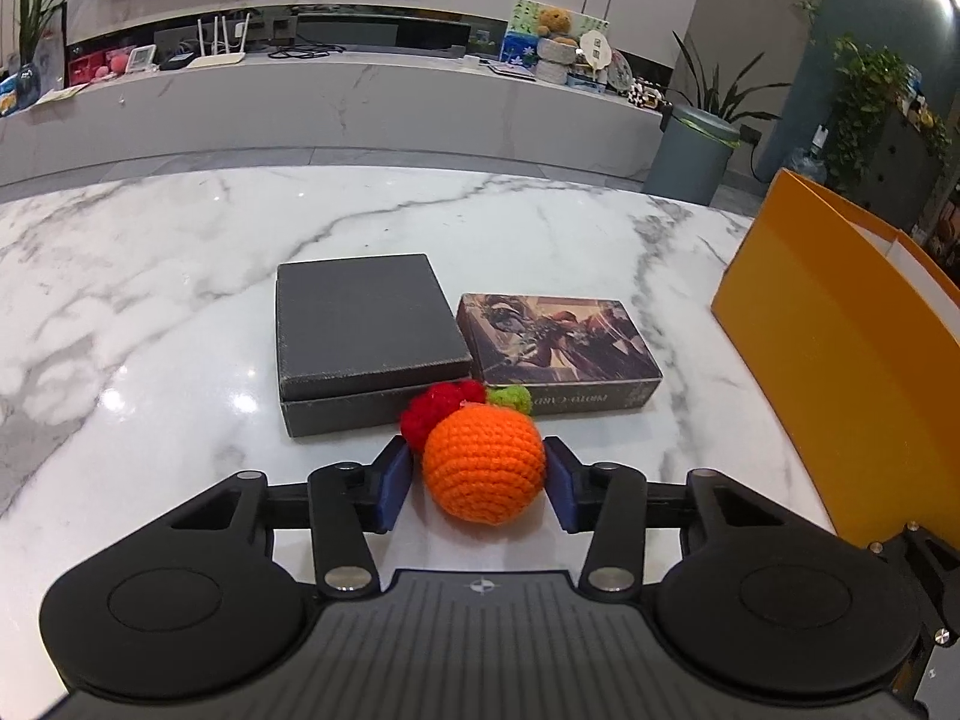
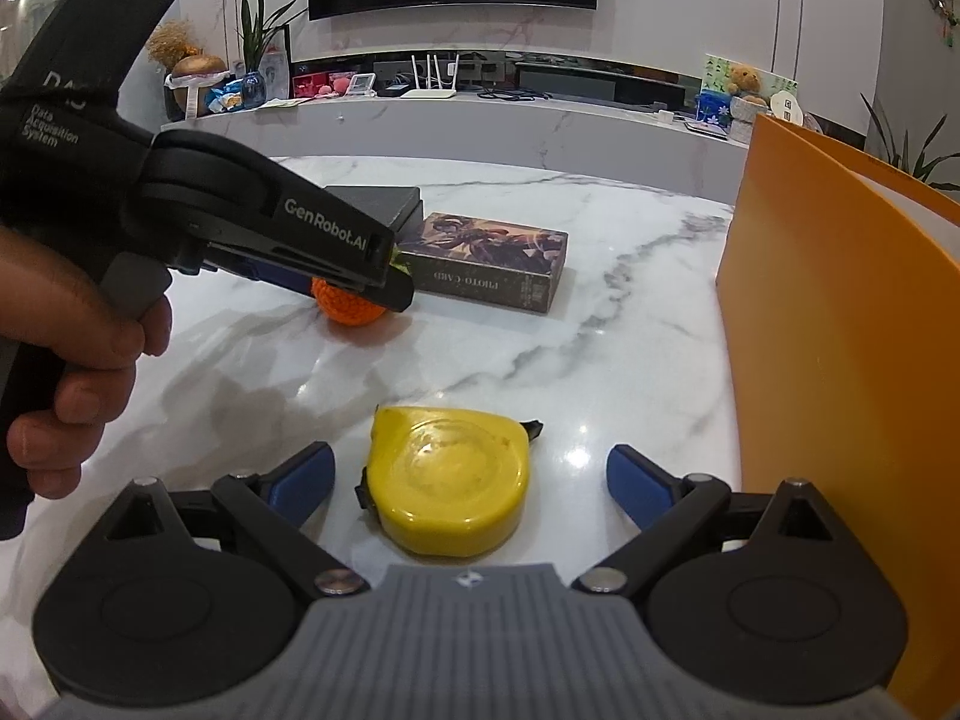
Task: Organize objects
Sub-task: 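Grasp the orange knitted ball with the left tool while the right tool grasps the yellow tape measure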
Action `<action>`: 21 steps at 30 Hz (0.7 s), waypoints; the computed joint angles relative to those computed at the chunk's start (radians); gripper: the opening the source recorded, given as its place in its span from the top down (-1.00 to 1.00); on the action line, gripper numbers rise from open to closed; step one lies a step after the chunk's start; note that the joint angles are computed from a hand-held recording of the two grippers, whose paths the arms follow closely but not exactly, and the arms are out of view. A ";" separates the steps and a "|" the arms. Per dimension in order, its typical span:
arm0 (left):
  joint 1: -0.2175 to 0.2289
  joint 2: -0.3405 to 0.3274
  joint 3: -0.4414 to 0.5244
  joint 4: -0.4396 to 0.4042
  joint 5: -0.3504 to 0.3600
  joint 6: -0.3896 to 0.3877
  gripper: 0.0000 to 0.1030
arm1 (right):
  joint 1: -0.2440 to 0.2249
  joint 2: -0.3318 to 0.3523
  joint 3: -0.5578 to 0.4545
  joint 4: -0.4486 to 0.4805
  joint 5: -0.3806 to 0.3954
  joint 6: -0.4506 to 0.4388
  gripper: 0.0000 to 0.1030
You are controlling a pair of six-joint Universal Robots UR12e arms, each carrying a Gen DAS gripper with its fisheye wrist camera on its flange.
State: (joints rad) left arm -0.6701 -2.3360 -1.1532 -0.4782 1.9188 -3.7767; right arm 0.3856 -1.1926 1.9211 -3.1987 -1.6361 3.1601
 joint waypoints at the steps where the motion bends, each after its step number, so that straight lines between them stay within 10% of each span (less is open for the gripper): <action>1: -0.001 0.001 -0.001 -0.001 -0.001 0.002 -0.01 | 0.000 0.000 0.000 0.000 0.000 0.000 -0.88; 11: -0.008 0.020 -0.027 -0.014 0.011 -0.013 0.06 | -0.001 -0.002 0.005 -0.004 0.007 -0.005 -0.86; 21: -0.012 0.032 -0.040 -0.029 0.021 -0.010 0.09 | -0.007 -0.004 0.030 -0.077 0.045 -0.037 -0.13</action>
